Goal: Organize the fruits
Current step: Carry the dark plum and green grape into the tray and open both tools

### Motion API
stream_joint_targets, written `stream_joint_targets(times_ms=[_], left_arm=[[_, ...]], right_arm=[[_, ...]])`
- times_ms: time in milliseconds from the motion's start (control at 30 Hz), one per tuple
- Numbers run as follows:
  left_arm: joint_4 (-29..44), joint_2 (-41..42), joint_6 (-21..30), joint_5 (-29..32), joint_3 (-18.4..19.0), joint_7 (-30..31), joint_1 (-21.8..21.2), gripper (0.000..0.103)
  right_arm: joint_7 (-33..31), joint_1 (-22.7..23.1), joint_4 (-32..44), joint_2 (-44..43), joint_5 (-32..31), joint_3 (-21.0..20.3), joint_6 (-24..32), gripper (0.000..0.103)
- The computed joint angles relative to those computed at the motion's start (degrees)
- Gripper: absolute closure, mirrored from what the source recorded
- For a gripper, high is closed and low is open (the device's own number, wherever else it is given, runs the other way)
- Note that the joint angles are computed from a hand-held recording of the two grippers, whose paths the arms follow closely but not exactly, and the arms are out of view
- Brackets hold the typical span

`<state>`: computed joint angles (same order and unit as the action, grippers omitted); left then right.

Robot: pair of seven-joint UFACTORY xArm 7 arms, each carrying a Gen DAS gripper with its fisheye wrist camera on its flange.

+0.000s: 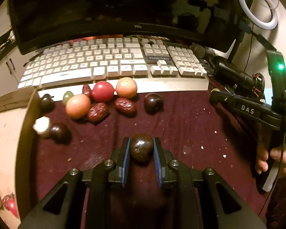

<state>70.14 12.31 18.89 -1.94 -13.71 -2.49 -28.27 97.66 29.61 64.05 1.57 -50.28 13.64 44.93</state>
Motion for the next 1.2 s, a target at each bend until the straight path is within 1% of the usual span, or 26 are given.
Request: stream_joint_targets(times_ms=[67, 133, 233, 267, 333, 467, 533, 633, 700, 733, 833, 867, 1000, 1100, 1167, 1200], left_arm=[[-1.52, -1.75, -0.35, 0.47, 0.51, -1.12, -0.04, 0.081], [-3.41, -3.89, -1.37, 2.45, 1.37, -3.5, -0.38, 0.081], [-7.21, -8.1, -3.18, 7.11, 2.44, -8.59, -0.44, 0.081], [-9.17, -10.28, -4.03, 9.91, 2.84, -11.41, -0.28, 0.081], [-11.88, -13.25, -5.23, 12.66, 2.62, -14.32, 0.9, 0.081], [-18.52, -20.87, -7.56, 15.32, 2.02, -17.95, 5.06, 0.081], [-20.64, -23.56, -8.08, 15.51, 1.71, -18.27, 7.31, 0.081], [-23.28, -27.11, -8.8, 18.74, 0.06, -21.11, 12.94, 0.081], [-24.72, -28.75, -9.14, 20.45, -0.7, -22.92, 16.42, 0.081], [-25.06, -29.05, -9.08, 20.73, -0.77, -23.32, 17.62, 0.081], [-25.96, -29.19, -9.16, 21.39, -0.6, -24.19, 20.6, 0.081], [-26.18, -29.11, -9.19, 22.43, -1.18, -25.14, 22.21, 0.081], [-27.62, -29.52, -9.34, 22.3, -0.06, -24.49, 23.23, 0.081], [-28.01, -29.15, -9.95, 23.67, -0.98, -25.41, 25.17, 0.081], [-28.23, -28.87, -10.09, 24.82, -1.4, -25.88, 26.23, 0.081], [-28.54, -28.92, -10.12, 24.45, -0.78, -25.32, 25.79, 0.081]], right_arm=[[1.28, 0.56, 0.13, -0.56, -2.22, 0.45, 1.12, 0.079], [2.57, 1.02, 0.57, -0.89, -3.65, 0.98, 1.96, 0.079], [3.76, 2.33, 2.75, -0.38, -5.9, 2.2, 2.99, 0.079], [4.3, 3.02, 3.92, 0.34, -6.82, 2.6, 3.06, 0.079], [4.51, 4.49, 6.69, 2.55, -7.89, 2.88, 2.03, 0.079], [3.14, 9.6, 16.06, 9.95, -10.69, 2.25, 1.84, 0.079], [1.46, 11.86, 21.27, 13.81, -11.4, 1.46, 0.92, 0.079], [-2.42, 15.15, 30.39, 20.33, -11.6, 0.3, -0.34, 0.079], [-5.62, 17.22, 36.87, 24.89, -10.78, -0.33, -0.87, 0.079], [-7.6, 18.29, 40.77, 27.65, -10.16, -0.54, -1.11, 0.079], [-11.13, 20.94, 48.5, 33.23, -8.23, -1.68, -1.51, 0.079], [-12.64, 21.84, 51.69, 35.53, -7.28, -1.99, -1.27, 0.079], [-19.7, 24.12, 62.86, 43.52, -1.74, -2.4, 0.31, 0.079], [-25.53, 25.76, 71.51, 49.35, 2.58, -2.58, 2.21, 0.079], [-29.69, 27.11, 78.68, 53.85, 5.45, -2.77, 3.86, 0.079], [-32.85, 28.5, 84.24, 57.07, 8.69, -4.47, 5.26, 0.079]])
